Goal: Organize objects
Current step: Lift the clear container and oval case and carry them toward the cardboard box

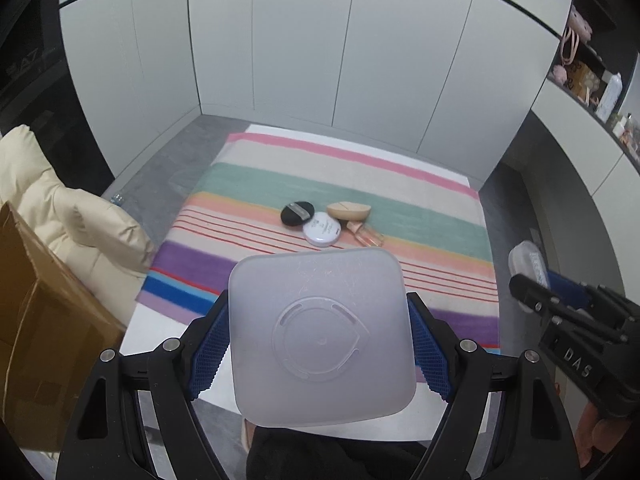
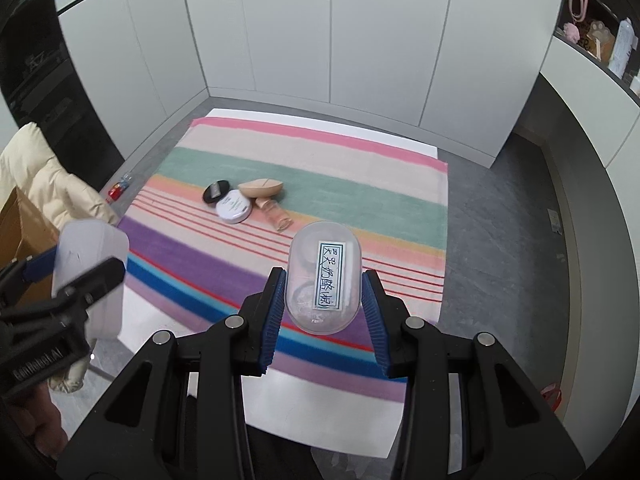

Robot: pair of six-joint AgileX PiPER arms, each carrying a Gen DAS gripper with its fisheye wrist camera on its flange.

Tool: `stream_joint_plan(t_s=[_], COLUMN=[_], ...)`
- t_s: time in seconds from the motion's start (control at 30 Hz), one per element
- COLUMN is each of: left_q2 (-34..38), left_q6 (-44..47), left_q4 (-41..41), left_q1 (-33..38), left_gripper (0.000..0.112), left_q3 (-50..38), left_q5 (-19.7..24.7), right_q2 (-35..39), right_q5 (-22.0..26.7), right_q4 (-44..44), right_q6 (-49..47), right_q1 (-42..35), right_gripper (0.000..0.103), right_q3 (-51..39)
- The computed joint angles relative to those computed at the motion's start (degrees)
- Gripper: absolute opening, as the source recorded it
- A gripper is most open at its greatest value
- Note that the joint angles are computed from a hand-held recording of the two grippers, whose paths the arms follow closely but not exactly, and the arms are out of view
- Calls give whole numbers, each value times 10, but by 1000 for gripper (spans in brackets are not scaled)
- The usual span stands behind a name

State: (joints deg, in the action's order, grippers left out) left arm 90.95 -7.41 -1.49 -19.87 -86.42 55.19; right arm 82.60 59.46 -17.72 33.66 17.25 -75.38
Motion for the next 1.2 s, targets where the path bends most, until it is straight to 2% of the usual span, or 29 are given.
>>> stream_joint_plan(t_s=[0.37,0.83,0.97,1.07,1.2], left_q2=[-59,-76,-76,-83,-86], left_q6=[82,165,183,193,219], left_q4=[-45,-92,-119,-109,-127], left_q1=[58,132,166,173,203], left_gripper=[83,83,83,83,83], left_q3=[64,85,83,92,97], left_q5=[-29,-42,-31,-47,-43], right_q2=[17,62,72,88,115], right_q5=[18,8,4,6,9], right_q4=[-28,-6,1,2,3], right_q6=[27,18,12,13,14], right_q1=[81,109,111,117,130], right_gripper=[40,40,40,40,40], right_q3=[-19,-100,-112,-131,-162])
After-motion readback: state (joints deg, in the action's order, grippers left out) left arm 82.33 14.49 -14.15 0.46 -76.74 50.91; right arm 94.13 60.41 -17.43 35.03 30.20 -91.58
